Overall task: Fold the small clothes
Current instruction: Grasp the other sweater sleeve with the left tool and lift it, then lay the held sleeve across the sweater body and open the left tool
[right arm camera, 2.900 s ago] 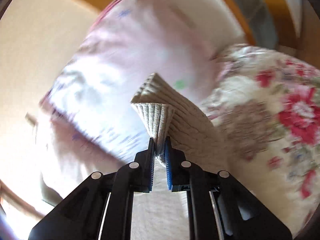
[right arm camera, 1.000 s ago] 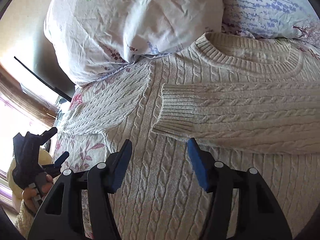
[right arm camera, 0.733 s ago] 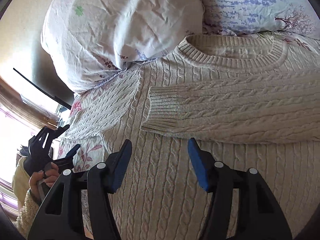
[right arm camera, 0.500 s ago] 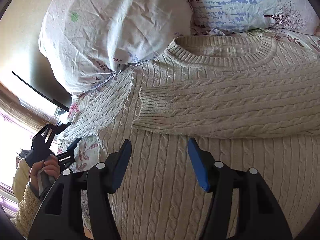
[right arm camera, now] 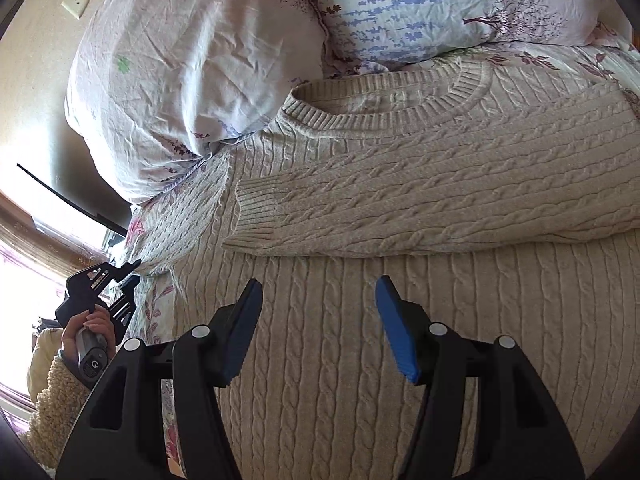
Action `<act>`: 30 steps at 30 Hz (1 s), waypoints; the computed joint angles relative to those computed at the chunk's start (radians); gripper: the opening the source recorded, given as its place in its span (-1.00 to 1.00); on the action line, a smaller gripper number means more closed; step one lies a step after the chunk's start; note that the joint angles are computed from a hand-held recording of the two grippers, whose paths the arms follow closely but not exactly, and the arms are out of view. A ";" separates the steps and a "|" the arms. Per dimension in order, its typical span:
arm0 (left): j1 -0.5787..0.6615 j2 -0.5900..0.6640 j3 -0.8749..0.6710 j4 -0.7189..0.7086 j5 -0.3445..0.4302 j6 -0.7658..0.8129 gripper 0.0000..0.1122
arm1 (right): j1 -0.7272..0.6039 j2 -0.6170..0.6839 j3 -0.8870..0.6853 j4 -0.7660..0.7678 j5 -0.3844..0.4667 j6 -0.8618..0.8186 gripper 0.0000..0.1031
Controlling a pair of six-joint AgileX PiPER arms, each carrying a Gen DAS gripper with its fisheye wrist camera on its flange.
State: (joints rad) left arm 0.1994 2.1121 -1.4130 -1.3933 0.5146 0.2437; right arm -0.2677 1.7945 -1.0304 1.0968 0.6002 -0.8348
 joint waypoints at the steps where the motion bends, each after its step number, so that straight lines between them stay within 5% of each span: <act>1: -0.005 -0.003 -0.005 0.004 -0.004 0.003 -0.86 | -0.009 -0.002 0.005 0.005 0.002 -0.007 0.18; 16: -0.156 -0.115 -0.100 -0.145 0.062 0.324 -0.88 | -0.110 -0.018 0.041 0.057 0.057 -0.090 0.18; 25: -0.356 -0.103 -0.188 0.066 0.055 0.280 -0.88 | -0.194 -0.024 0.051 0.064 0.083 -0.112 0.18; 30: -0.481 -0.038 -0.246 0.283 0.045 0.131 -0.88 | -0.233 -0.034 0.069 0.064 0.084 -0.113 0.18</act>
State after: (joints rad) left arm -0.2821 2.0736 -1.6594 -1.1105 0.5598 0.3745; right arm -0.5009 1.7609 -0.9618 1.1608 0.6843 -0.9478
